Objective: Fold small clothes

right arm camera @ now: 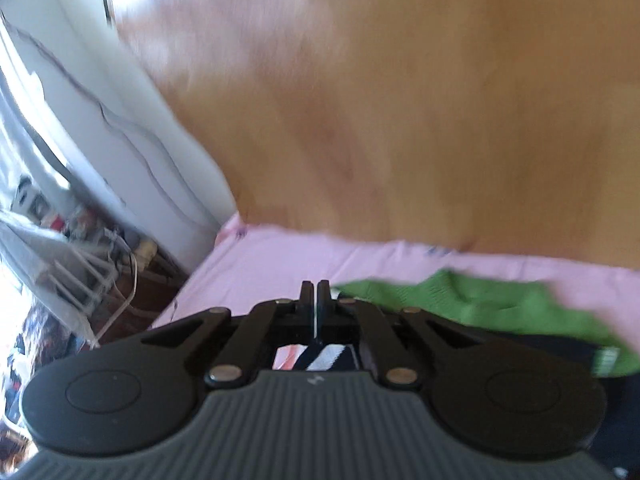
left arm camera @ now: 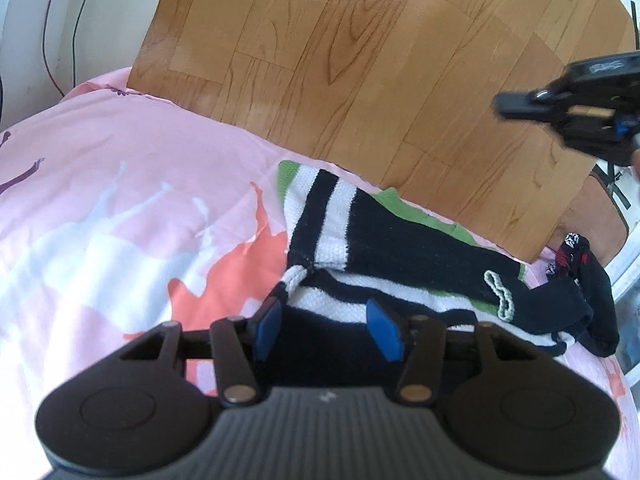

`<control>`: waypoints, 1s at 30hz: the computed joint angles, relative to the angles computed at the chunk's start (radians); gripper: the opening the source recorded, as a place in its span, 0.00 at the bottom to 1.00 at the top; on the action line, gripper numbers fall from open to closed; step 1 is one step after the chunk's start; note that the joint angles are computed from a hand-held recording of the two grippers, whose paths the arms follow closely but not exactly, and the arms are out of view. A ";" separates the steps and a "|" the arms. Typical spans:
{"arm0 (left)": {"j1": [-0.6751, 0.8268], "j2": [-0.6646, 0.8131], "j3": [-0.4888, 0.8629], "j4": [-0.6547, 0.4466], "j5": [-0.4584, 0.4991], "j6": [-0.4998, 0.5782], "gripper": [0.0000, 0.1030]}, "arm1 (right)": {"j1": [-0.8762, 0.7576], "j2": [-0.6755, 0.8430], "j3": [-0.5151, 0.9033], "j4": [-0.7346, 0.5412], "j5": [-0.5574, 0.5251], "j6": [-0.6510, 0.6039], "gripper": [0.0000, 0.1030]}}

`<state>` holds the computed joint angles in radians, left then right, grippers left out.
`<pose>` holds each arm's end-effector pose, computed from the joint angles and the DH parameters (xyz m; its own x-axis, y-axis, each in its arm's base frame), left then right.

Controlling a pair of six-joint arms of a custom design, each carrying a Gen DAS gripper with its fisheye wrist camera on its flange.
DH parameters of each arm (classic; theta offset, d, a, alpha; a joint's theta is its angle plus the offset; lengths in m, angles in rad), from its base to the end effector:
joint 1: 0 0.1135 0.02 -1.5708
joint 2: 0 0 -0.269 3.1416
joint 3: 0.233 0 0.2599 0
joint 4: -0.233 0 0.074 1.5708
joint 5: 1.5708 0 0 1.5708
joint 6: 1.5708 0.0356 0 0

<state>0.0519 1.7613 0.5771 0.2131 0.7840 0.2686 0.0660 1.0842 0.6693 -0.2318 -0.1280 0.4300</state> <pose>0.2788 -0.0107 0.0841 -0.6990 0.1519 -0.6989 0.5671 0.7131 -0.4122 0.2362 0.0202 0.2384 -0.6161 0.3736 -0.6934 0.0988 0.9100 0.4026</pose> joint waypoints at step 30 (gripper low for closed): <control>-0.008 -0.021 -0.001 -0.083 0.029 0.040 0.55 | -0.097 -0.118 0.001 -0.057 0.170 -0.192 0.12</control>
<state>0.0436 1.7407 0.5761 0.1305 0.8133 0.3087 -0.0309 0.9660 0.6705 -0.2885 0.0424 0.2380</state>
